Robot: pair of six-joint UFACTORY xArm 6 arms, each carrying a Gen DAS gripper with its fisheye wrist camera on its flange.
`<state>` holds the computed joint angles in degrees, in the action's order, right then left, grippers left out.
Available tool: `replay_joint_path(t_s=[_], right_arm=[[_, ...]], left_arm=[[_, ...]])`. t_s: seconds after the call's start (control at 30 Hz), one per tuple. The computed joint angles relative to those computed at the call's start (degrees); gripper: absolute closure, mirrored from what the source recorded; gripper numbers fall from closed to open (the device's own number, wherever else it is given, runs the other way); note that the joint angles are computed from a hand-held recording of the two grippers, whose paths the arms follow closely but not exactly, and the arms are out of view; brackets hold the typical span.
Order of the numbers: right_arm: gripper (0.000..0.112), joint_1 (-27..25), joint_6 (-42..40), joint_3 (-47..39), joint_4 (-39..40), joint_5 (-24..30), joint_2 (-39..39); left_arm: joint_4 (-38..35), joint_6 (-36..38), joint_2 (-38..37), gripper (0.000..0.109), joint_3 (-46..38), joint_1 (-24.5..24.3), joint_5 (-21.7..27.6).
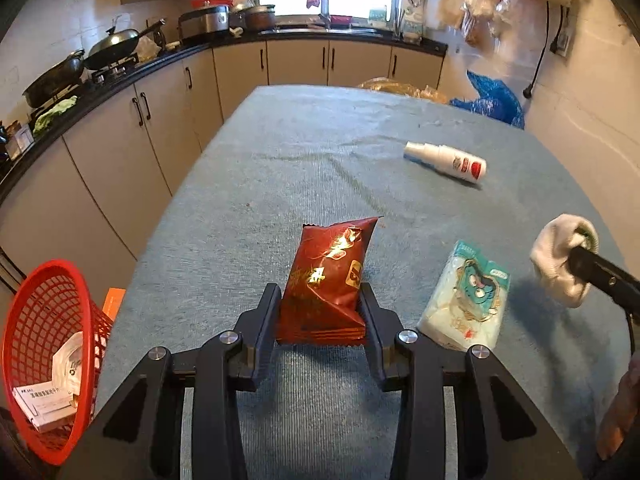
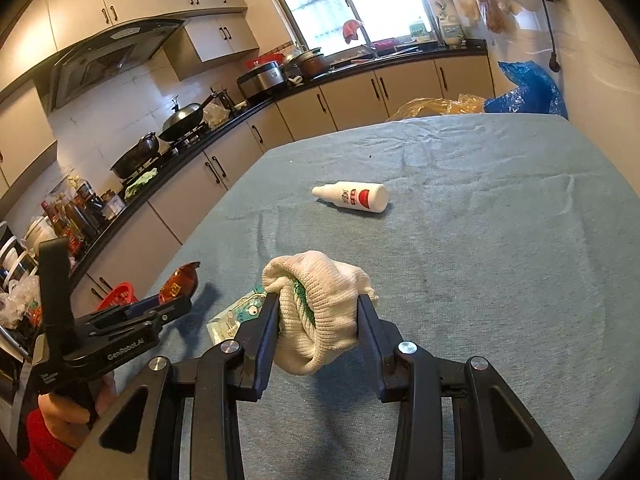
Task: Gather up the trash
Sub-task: 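Lift the glove with the right tool and the red packet with the left tool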
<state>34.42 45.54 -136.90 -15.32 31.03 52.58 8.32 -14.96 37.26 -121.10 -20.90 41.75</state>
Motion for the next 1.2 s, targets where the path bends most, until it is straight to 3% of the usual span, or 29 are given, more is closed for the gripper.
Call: replay_joint_path(t_s=[0.2,0.43,0.83,1.2], right_arm=[[0.071,0.39,-0.10,1.53,-1.82,-1.88,-0.98],[0.071,1.57,0.90,2.74,-3.83,-2.24,-2.23],[0.071,5.56,11.47,20.85,-15.64,-7.59,-15.27],[0.071,7.80,15.14,24.46,-18.95,-6.31,-18.61]], left_arm=[[4.60,-6.47,-10.11,0.071,15.27,-0.44,-8.78],[5.99,-9.82,-18.77,0.071,27.12,-0.55,-13.62],[12.35,-14.64,-26.78,0.071,37.97,-1.47,-19.14],[15.39,-17.04,-31.45,0.071,43.48,-1.90,-21.11]])
